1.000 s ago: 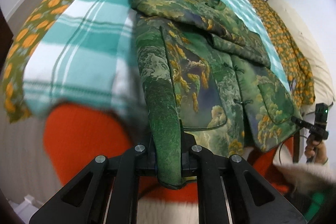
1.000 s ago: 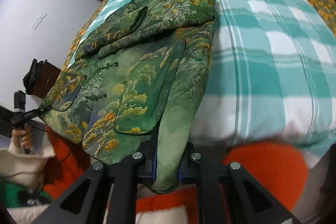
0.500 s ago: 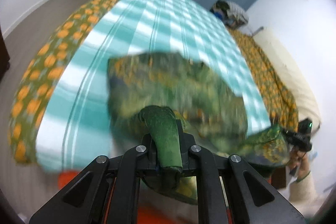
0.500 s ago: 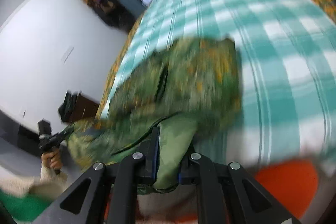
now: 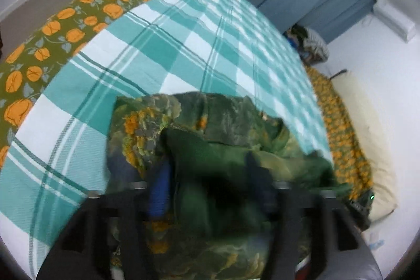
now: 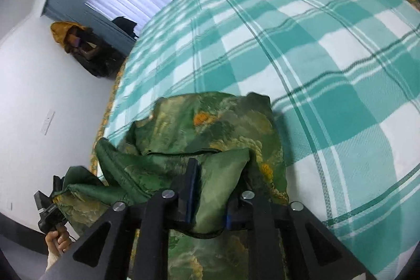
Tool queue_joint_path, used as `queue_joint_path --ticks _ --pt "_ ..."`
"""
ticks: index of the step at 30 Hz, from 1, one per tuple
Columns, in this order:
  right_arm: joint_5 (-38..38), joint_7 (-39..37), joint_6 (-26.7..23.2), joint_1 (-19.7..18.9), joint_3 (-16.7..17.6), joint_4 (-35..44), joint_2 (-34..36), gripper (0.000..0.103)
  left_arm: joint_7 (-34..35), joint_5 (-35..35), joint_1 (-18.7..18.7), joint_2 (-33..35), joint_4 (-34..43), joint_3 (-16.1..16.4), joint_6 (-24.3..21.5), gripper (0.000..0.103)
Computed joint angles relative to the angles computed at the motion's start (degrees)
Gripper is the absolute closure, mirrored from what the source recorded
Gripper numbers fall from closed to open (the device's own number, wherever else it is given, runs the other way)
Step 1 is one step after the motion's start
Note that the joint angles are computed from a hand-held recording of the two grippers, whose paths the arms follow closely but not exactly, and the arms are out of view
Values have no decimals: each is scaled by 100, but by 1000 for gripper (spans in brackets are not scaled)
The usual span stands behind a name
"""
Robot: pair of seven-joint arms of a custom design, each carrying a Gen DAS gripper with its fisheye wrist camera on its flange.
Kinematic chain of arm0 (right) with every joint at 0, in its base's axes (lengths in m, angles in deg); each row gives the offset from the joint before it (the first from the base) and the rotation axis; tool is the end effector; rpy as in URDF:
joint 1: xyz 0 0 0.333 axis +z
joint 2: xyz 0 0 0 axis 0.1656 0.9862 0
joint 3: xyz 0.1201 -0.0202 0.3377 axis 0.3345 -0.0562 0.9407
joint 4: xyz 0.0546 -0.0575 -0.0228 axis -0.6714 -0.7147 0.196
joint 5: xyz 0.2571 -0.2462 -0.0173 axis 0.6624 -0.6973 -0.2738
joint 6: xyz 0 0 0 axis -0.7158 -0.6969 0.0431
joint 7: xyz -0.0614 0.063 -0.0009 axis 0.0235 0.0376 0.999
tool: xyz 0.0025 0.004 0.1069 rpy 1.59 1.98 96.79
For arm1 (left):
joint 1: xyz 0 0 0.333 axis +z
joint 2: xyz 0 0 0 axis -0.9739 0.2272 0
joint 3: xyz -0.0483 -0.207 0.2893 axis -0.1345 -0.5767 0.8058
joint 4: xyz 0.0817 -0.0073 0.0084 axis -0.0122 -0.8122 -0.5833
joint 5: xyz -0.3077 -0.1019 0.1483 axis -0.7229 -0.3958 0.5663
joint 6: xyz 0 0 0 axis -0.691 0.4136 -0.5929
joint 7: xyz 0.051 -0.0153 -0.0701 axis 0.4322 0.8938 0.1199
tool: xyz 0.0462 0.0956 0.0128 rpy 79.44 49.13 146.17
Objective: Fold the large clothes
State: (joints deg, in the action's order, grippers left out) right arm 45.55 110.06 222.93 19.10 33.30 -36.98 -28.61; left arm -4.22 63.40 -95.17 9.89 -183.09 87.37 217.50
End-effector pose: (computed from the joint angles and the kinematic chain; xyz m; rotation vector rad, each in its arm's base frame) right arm 0.4963 0.0473 0.5568 -1.3827 1.8314 0.0808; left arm 0.3947 -0.0431 0.5823 -2.3885 1.4183 -1.2387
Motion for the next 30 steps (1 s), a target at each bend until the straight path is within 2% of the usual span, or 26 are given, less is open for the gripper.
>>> queue_joint_path --ticks 1,2,3,4,5,6,8,9,10,13,16,17,18,19,21,22,26,28,30 --pt "279 -197 -71 33 -60 18 -14 62 -14 30 62 -49 -36 -26 98 17" --pt "650 -451 -164 58 -134 39 -43 58 9 74 101 -156 -105 -21 219 13" --pt "865 -591 -199 51 -165 47 -72 43 127 96 39 -293 -162 98 269 13" --pt "1060 -725 -234 31 -200 57 -118 20 207 133 -17 -368 -185 194 247 12" --pt "1230 -858 -214 8 -223 57 -184 13 338 206 -63 -467 -195 301 142 12" --pt "1312 -983 -163 -19 -231 54 -248 10 503 365 -45 -551 -175 360 -85 11" --pt "966 -1005 -195 -93 -198 83 -298 10 823 629 -5 -507 -41 393 -605 9" --pt "464 -811 -180 -129 -148 107 -292 10 1004 758 16 -392 88 376 -1015 9" --pt "-439 -437 -113 -257 46 121 -258 10 1084 817 96 -249 174 274 -1225 9" --pt "-2026 180 -57 -318 312 144 -106 10 1010 977 444 285 333 -212 -1279 12" --pt "-3512 1180 134 -328 570 254 198 10 612 1044 698 822 617 -647 -1133 38" --pt "-3877 1498 271 -304 612 263 270 11 449 1075 773 931 706 -756 -1177 58" --pt "-4069 1667 355 -260 603 264 300 23 163 1288 930 1006 780 -927 -1240 90" --pt "-4296 1850 349 -223 606 287 304 60 -216 1692 1141 1040 842 -1141 -1344 92" --pt "-5244 2512 214 -242 691 365 249 83 -501 2094 1264 900 796 -1281 -1321 96" --pt "-5409 2536 249 -204 678 337 158 87 -569 2220 1286 803 767 -1288 -1313 96" --pt "-5927 2698 592 -200 683 491 10 89 -850 2610 1423 421 827 -1222 -1015 97" --pt "-6136 2902 745 -252 704 725 95 89 -1078 3033 1631 444 972 -1330 -719 97" --pt "-6202 3107 960 -262 683 1123 347 90 -1619 3800 2097 597 1163 -1694 -478 96"
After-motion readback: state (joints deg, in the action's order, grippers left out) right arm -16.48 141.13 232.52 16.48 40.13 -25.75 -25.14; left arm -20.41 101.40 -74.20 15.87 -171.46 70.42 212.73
